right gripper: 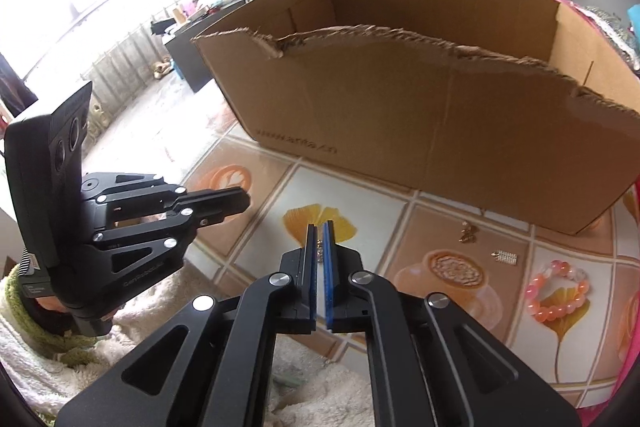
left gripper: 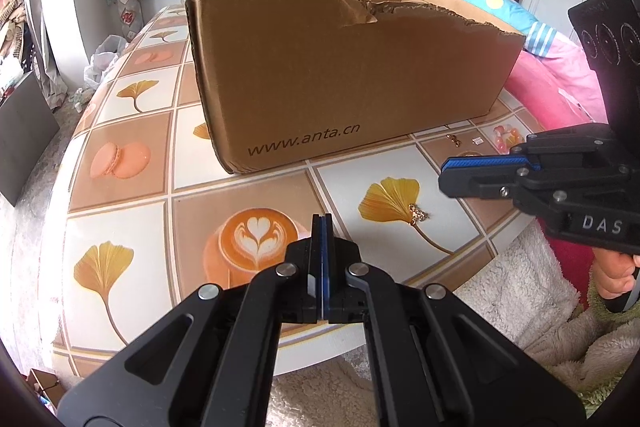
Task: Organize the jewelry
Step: 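Close the right gripper on the gold chain on the ginkgo tile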
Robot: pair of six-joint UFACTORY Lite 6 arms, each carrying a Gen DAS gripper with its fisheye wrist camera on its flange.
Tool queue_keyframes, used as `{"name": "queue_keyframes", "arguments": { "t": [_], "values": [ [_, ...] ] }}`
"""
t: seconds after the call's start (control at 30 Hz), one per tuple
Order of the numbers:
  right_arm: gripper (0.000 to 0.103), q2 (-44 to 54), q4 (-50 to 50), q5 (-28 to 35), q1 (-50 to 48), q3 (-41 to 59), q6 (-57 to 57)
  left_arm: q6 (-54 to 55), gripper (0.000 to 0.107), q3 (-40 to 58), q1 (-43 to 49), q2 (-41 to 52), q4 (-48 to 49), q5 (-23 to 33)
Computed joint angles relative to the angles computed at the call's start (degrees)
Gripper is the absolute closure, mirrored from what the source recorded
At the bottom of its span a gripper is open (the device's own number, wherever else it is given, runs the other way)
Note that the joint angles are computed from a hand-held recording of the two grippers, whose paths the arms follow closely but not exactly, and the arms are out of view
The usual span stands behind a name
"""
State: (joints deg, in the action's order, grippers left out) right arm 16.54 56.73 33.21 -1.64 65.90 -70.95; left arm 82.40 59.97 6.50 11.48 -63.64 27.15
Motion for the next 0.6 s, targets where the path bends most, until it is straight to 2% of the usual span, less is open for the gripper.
{"name": "queue_keyframes", "arguments": {
  "t": [0.03,0.07,0.2,0.37,0.5,0.6],
  "values": [
    [0.075,-0.13,-0.53,-0.8,0.77,-0.28,0.05,0.08,0.107,-0.09,0.03,-0.1,-0.05,-0.07],
    [0.064,0.05,-1.23,-1.29,1.63,-0.19,0.12,0.15,0.107,-0.18,0.15,-0.23,-0.05,-0.07],
    [0.064,-0.37,-5.57,-4.55,5.36,-0.64,2.05,0.5,0.107,-0.59,0.6,-0.77,-0.18,-0.11],
    [0.085,4.55,-18.9,-1.11,7.07,5.84,13.15,1.44,0.107,-1.02,1.26,-1.06,-1.06,0.18],
    [0.09,8.06,-28.14,2.9,8.58,11.91,21.12,2.54,0.107,-0.99,2.06,-0.95,-2.07,0.94],
    [0.094,11.76,-33.19,8.08,9.13,18.42,26.13,3.56,0.107,-1.2,2.47,-0.92,-2.87,1.23]
  ]
}}
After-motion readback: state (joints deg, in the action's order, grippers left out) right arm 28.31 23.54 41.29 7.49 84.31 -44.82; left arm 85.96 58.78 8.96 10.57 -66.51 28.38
